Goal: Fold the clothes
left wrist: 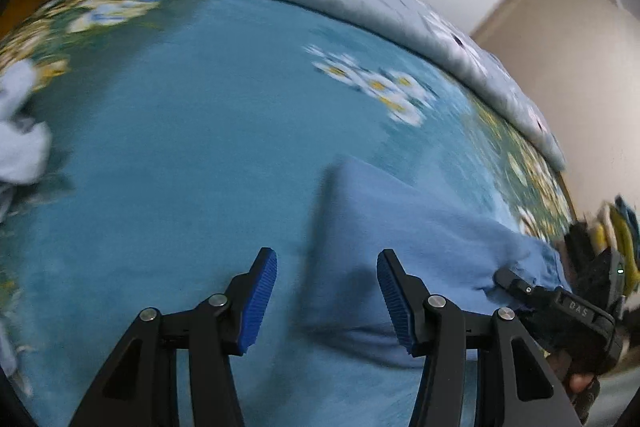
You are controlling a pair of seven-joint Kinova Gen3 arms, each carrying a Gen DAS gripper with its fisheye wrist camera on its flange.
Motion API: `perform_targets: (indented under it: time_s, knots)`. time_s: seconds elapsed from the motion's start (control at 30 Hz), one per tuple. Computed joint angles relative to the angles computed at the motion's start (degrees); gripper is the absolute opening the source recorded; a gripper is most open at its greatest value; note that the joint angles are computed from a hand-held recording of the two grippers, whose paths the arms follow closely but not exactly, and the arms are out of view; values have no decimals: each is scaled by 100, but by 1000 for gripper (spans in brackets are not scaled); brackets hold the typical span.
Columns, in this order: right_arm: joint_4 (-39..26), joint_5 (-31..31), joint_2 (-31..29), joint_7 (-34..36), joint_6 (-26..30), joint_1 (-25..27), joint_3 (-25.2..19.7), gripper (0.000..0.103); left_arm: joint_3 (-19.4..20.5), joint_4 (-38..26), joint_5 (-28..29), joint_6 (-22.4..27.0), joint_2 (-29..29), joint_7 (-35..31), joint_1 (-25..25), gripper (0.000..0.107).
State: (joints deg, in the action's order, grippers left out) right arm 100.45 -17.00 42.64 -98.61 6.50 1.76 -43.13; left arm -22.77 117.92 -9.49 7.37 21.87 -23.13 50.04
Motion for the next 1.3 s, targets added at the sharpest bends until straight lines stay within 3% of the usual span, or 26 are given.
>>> perform_targets:
  time_s: [0.07, 0.17, 0.2, 0.3, 0.37, 0.4, 0.43, 0.5, 0.6, 0.73, 0.8, 0.87, 0.93, 1.07, 1.1, 1.13, 1.17, 1.23, 1.3]
  knots:
    - [101, 48, -193, -88, 23, -133, 251, 15, 295, -347, 18, 341, 221, -87, -196, 56]
    - [403, 330, -430, -422, -55, -91, 462, 14, 356, -447, -97, 550, 373, 18, -199, 58]
    - [611, 321, -435, -368, -267, 118, 322, 9, 295, -390, -202, 502, 350, 119, -125, 58]
    - [1404, 368, -674, -465, -966, 914, -272, 12, -215, -257, -667, 486, 209, 712, 445, 57]
    - [1935, 425, -958, -704, -1432, 1299, -414, 13, -577, -246, -1101, 506, 140, 1167, 854, 57]
    - [2200, 399, -1135, -801, -1665, 1448, -437, 23, -599, -259, -1287, 434, 101, 1297, 906, 57]
    - [2466, 431, -1321, -973, -1898, 1596, -443, 39, -516, -291, -1418, 387, 42, 1332, 852, 57]
    - [2849, 349, -1546, -1427, -2364, 1641, -250, 52, -62, -470, -1495, 254, 34, 1125, 509, 58]
    - [3134, 370, -1372, -1674, -3043, 1879, -320, 54, 734, -1006, -1207, 224, 353, 426, -16, 58]
    - [2976, 262, -1055, -1815, -3328, 1678, -164, 54, 1796, -1617, -797, -7, 891, -506, -794, 58]
    - [2920, 245, -843, -1903, -3549, 1748, -306, 54, 2327, -1451, -353, -441, 953, -954, -1301, 57]
    - [2808, 118, -791, -1904, -3529, 1689, -283, 54, 2545, -1003, 91, -907, 718, -1242, -1573, 58]
    - [2671, 106, -824, -2007, -3372, 1567, -137, 54, 2339, -472, 472, -1363, 405, -1463, -1522, 58]
    - [2465, 285, -1034, -2403, -2981, 1298, 251, 54, 1280, 590, 1404, -1816, -330, -1710, -896, 58]
    - [2481, 513, -1095, -2602, -3010, 1333, 216, 48, 1014, 855, 1637, -1933, -479, -1757, -739, 58]
    - [2494, 648, -1146, -2710, -3051, 1384, 143, 26, 749, 1121, 1870, -2062, -626, -1827, -583, 58]
    - [2498, 690, -1228, -2744, -3090, 1328, 159, 17, 484, 1386, 2098, -2219, -764, -1839, -422, 58]
    - [2424, 526, -1625, -2530, -3030, 901, 430, 15, 49, 1917, 2277, -2666, -944, -1691, -181, 58]
    - [2227, 333, -2047, -2064, -2785, 370, 698, 14, -6, 2393, 2108, -3132, -1061, -1297, -315, 58]
